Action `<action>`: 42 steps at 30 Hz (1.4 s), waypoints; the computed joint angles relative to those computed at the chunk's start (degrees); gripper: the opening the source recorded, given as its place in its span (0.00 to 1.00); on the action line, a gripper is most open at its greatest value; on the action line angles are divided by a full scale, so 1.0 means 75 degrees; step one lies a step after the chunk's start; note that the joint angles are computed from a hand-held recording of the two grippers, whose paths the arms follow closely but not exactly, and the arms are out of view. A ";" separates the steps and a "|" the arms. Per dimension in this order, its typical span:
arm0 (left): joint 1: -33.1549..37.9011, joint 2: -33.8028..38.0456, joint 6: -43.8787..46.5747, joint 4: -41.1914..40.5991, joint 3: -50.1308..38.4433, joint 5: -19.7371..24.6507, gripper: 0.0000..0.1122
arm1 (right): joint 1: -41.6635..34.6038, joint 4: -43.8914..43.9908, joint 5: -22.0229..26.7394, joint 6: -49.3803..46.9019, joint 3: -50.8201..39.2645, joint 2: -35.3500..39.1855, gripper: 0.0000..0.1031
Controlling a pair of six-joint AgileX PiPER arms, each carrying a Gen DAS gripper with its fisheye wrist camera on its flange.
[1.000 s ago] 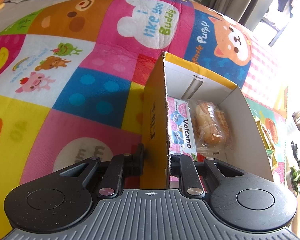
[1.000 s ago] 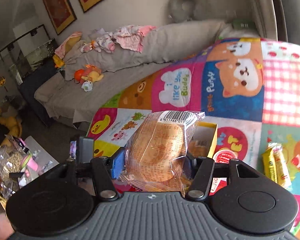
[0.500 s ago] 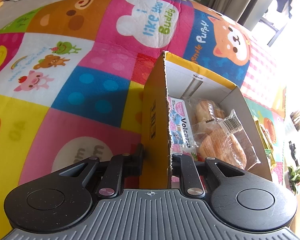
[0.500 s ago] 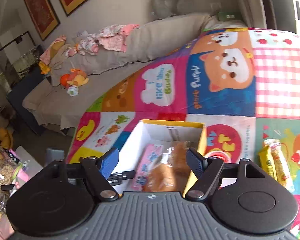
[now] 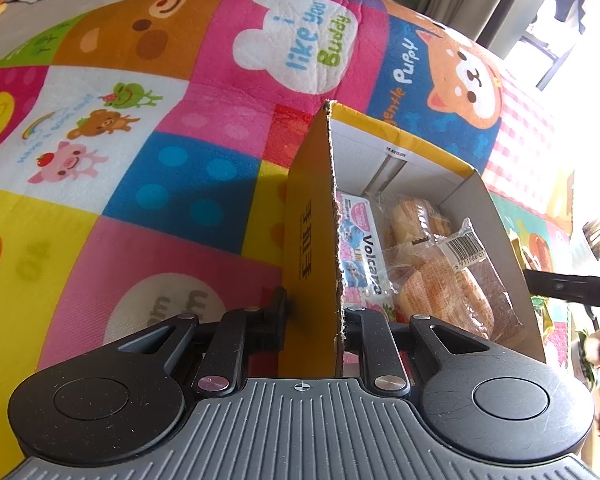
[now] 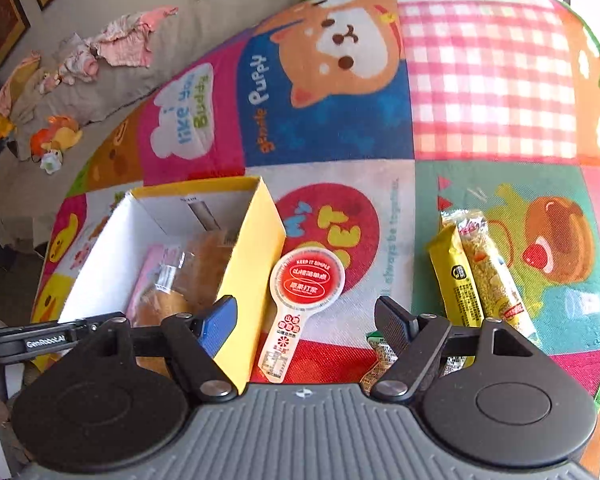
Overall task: Organize objects
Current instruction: 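Reach the right gripper to the red round-lid paddle and grasp it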
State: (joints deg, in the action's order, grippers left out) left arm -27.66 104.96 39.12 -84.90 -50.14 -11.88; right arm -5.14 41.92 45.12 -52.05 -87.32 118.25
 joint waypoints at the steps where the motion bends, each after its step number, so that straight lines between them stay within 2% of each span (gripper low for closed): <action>1: -0.0002 0.0022 0.0117 -0.0111 -0.0023 -0.0003 0.18 | 0.0019 -0.0065 0.0066 0.0109 -0.0119 0.0139 0.70; 5: 0.0006 0.0047 0.0260 -0.0265 -0.0041 0.0025 0.18 | 0.0057 -0.0208 0.0768 0.0781 -0.1077 0.0952 0.66; 9: 0.0005 0.0049 0.0448 -0.0463 -0.0069 0.0027 0.18 | 0.0268 -0.0587 0.0853 0.1258 -0.1594 0.1399 0.65; 13: -0.0003 0.0042 0.0551 -0.0580 -0.0077 0.0015 0.18 | 0.0247 -0.0721 0.1287 0.1690 -0.2290 0.1845 0.65; 17: 0.0003 0.0036 0.0294 -0.0348 -0.0045 0.0024 0.18 | 0.0253 -0.0989 0.1022 0.1591 -0.2236 0.1799 0.60; 18: 0.0006 0.0035 0.0293 -0.0350 -0.0043 0.0032 0.18 | 0.0327 -0.1285 0.0687 0.1611 -0.2049 0.1684 0.54; 20: 0.0015 0.0034 0.0288 -0.0331 -0.0045 0.0040 0.18 | 0.0337 -0.1364 0.0262 0.1268 -0.1663 0.1477 0.57; 23: 0.0025 0.0022 0.0282 -0.0336 -0.0043 0.0056 0.18 | 0.0275 -0.1819 -0.0259 0.1471 -0.1383 0.1302 0.58; 24: 0.0022 0.0027 0.0259 -0.0307 -0.0045 0.0052 0.18 | 0.0284 -0.2138 -0.0537 0.1628 -0.1287 0.1260 0.57; 25: 0.0022 0.0032 0.0174 -0.0218 -0.0037 0.0047 0.18 | 0.0270 -0.2376 -0.0799 0.1713 -0.1184 0.1239 0.49; 27: 0.0016 0.0035 0.0125 -0.0183 -0.0034 0.0040 0.19 | 0.0089 -0.2129 -0.0842 0.1374 -0.1090 0.1189 0.48; 30: 0.0003 0.0042 0.0203 -0.0286 -0.0048 0.0026 0.19 | -0.0246 -0.1147 -0.0270 0.0405 -0.1089 0.1135 0.48; 31: 0.0013 0.0042 0.0201 -0.0276 -0.0051 0.0034 0.19 | -0.0350 -0.0793 0.0131 0.0094 -0.1200 0.1178 0.47; 35: 0.0003 0.0030 0.0310 -0.0413 -0.0058 0.0036 0.19 | -0.0411 -0.0111 0.1331 0.0052 -0.1791 0.1527 0.43; 39: 0.0020 0.0024 0.0590 -0.0678 -0.0087 0.0056 0.18 | 0.0007 -0.0071 0.0927 -0.0186 -0.1486 0.1484 0.44; 42: 0.0052 0.0038 0.0700 -0.0805 -0.0084 0.0056 0.18 | 0.0062 0.0154 0.1233 -0.0035 -0.1773 0.1757 0.43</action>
